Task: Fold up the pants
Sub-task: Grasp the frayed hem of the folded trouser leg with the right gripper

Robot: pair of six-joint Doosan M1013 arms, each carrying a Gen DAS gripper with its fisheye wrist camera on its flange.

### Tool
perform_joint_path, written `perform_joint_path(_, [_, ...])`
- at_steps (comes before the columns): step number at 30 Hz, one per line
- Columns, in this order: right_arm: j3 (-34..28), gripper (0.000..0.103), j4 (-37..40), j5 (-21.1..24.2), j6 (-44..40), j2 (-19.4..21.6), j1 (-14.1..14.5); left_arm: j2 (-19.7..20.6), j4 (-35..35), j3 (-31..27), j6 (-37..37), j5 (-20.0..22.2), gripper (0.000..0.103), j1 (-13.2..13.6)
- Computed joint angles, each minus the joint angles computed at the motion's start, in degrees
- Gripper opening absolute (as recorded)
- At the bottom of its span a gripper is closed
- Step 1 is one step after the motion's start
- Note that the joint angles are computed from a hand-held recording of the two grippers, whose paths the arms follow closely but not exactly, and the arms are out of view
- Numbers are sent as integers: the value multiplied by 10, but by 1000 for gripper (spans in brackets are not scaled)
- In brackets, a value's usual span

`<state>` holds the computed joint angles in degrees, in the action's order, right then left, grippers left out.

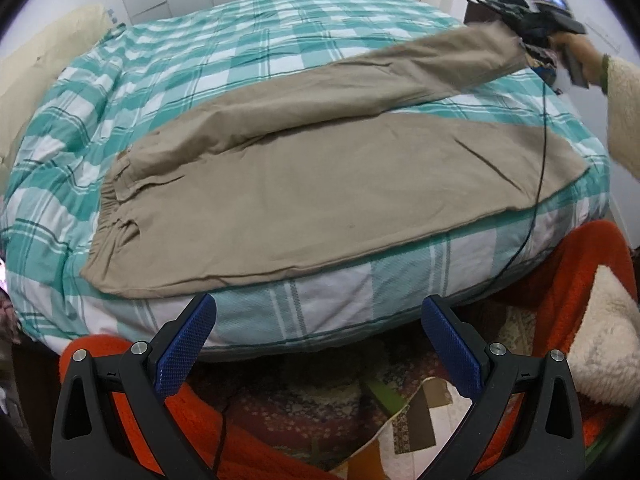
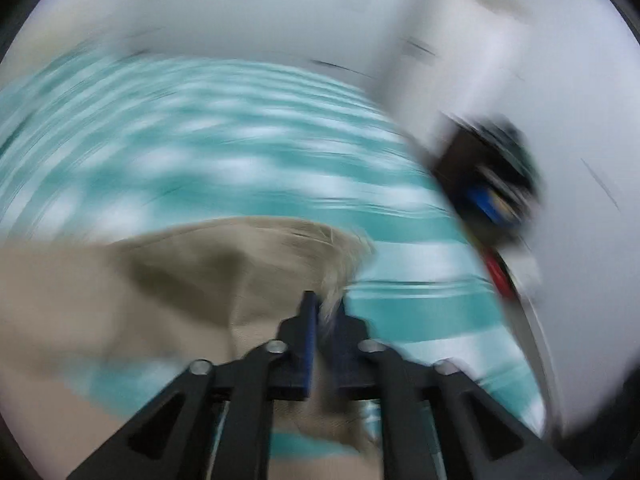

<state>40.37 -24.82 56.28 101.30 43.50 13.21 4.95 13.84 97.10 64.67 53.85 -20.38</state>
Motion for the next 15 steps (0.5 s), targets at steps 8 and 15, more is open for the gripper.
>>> perform_joint_path(8, [188,52,70,-128,80,-94,-41,42,-79,-23,39,30,102,34])
perform_joint_path(15, [415,52,389,-217,-150,-186,-28,109,-54,-121,53,-28,102,68])
